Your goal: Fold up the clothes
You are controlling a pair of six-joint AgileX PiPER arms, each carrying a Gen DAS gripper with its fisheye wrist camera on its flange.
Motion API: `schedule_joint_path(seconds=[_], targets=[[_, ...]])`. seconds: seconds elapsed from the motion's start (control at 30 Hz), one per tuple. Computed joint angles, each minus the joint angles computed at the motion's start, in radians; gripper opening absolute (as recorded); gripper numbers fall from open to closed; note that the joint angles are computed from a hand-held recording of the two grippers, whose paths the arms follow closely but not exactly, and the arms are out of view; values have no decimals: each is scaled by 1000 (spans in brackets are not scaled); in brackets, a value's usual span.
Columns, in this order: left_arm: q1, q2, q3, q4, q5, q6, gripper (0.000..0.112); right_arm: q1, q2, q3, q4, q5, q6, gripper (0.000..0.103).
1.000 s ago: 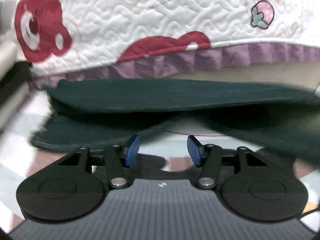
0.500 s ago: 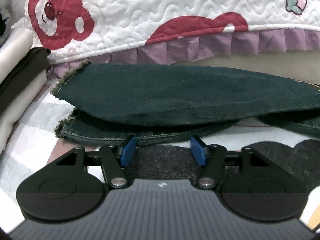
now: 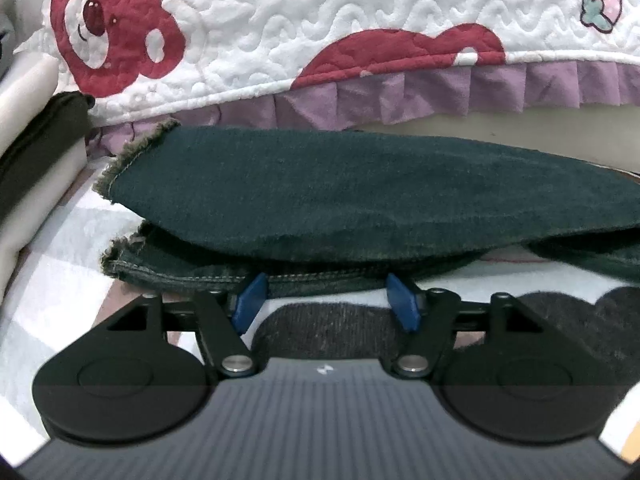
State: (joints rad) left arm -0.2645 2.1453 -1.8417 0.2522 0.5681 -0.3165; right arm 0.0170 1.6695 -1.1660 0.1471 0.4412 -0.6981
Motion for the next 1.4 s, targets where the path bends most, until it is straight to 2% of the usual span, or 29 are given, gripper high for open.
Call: schedule_joint_path(seconds=[0.07,0.13,0.17,0.2,0.27,0.33,0.37,0.5,0.6,0.63,0.67,0.73,0.77,0.83,0.87,0.97,1.03,1.07,1.1,1.17,1.2,1.23,1.27,1.33,1.4], targets=[[5,0,-1,-16,-1,16,66,15,55,-45,-82,-10,80,48],[2,4,-4,-3,-5,-1,65,-3,116,-108,-30,14,15,46],[0,4,2,12,-14,-8,65,-8,146,-142,-21,28,1,36],[2,1,5,7,-20,-2,61,-20,170,-179,15,53,-27,0],[7,-5,10,-9,-30,17,50,-47,180,-224,123,102,-81,3],[13,-10,14,-26,-39,37,12,-73,143,-239,266,157,-137,3],[18,-13,14,-51,-43,63,7,-86,126,-248,329,186,-155,3],[104,-71,82,-346,-110,139,0,-148,24,-222,530,328,-211,4],[153,-189,207,-476,-193,197,0,-228,-7,-208,677,519,-210,5],[170,-226,233,-519,-196,224,0,-251,-21,-171,716,559,-222,5],[192,-256,255,-579,-159,252,1,-259,-38,-144,716,560,-221,4],[246,-255,239,-736,18,326,4,-263,-77,-85,697,535,-202,4],[264,-239,231,-807,77,356,4,-259,-92,-63,668,491,-189,4],[295,-201,222,-935,177,402,5,-273,-68,-79,693,468,-164,4],[302,-188,228,-980,185,399,5,-280,-56,-88,706,457,-151,4],[312,-154,262,-1117,176,394,10,-252,-60,-115,671,400,-128,4],[305,-152,284,-1143,128,404,24,-219,-61,-120,632,342,-101,4],[300,-150,291,-1144,105,403,29,-205,-88,-93,597,280,-86,4],[295,-150,297,-1133,80,390,39,-183,-115,-75,523,220,-31,3],[283,-148,297,-1090,30,354,40,-117,-153,-21,323,48,34,3],[275,-146,292,-1057,4,332,41,-93,-147,-20,223,8,76,3],[268,-147,292,-1032,-20,319,42,-83,-128,-39,161,7,136,3],[262,-148,293,-1005,-44,305,43,-91,-102,-75,139,45,180,3],[250,-149,294,-949,-90,273,51,-120,-48,-129,175,92,174,3],[246,-154,315,-969,-134,277,54,-138,4,-167,191,109,169,3]])
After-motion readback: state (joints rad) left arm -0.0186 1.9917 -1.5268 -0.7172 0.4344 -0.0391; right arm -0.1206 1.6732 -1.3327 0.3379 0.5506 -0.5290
